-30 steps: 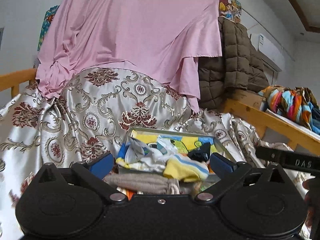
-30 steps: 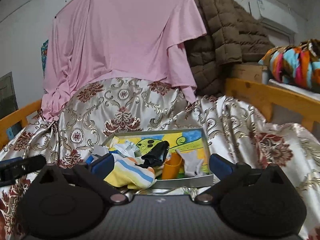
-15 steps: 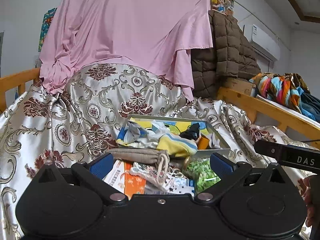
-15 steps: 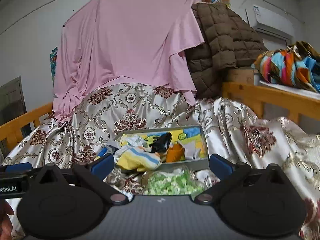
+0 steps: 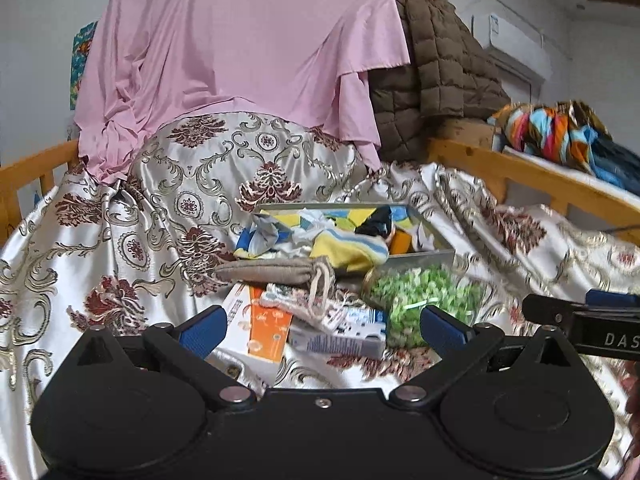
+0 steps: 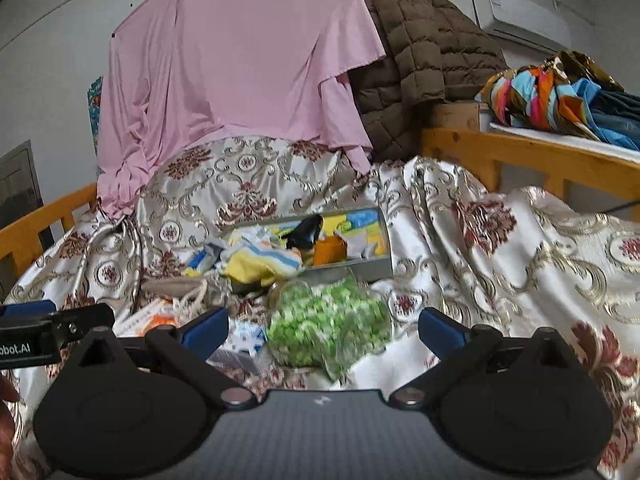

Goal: Organize soft objects
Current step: 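Move the left tool to the beige drawstring bag while the right tool approaches the white card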

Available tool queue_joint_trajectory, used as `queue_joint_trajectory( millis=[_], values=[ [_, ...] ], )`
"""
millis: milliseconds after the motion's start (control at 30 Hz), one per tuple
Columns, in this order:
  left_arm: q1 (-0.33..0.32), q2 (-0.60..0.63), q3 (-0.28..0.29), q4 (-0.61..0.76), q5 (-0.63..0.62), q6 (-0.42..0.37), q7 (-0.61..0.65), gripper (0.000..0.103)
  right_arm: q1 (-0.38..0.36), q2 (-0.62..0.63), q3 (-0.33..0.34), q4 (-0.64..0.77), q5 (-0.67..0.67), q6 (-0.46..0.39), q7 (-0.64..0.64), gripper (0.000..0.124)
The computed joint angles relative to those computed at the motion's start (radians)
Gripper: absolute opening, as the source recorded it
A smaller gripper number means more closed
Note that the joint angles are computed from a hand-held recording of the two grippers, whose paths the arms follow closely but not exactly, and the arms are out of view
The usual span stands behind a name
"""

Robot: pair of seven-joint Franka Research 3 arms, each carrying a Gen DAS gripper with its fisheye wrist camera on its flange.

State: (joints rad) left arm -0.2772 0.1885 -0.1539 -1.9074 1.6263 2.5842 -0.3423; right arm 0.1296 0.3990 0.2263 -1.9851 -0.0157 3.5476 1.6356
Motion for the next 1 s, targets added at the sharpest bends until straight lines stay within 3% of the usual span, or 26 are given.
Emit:
queue_joint_trajectory(
  millis=[300,567,1000],
  values=[
    [-0.015,-0.015,-0.013,-0.03,-0.095,-0.039,0.081,0.102,0.027,-0.034,-0.026,-0.063,0.024,0.01,-0.021,0.103],
    [-0.028,-0.032,-0.024,-0.052,-0.202,-0.104,0.144,0.102,-0.006,-0.051,0.003,-0.096,-0.041,0.015,0.018,0.103],
    [-0.024,-0.059,-0.031,-0.074,-0.253,-0.165,0.096,0.102,-0.105,-0.036,0.086,-0.088,-0.207,-0.005,0.118,0.103]
  ],
)
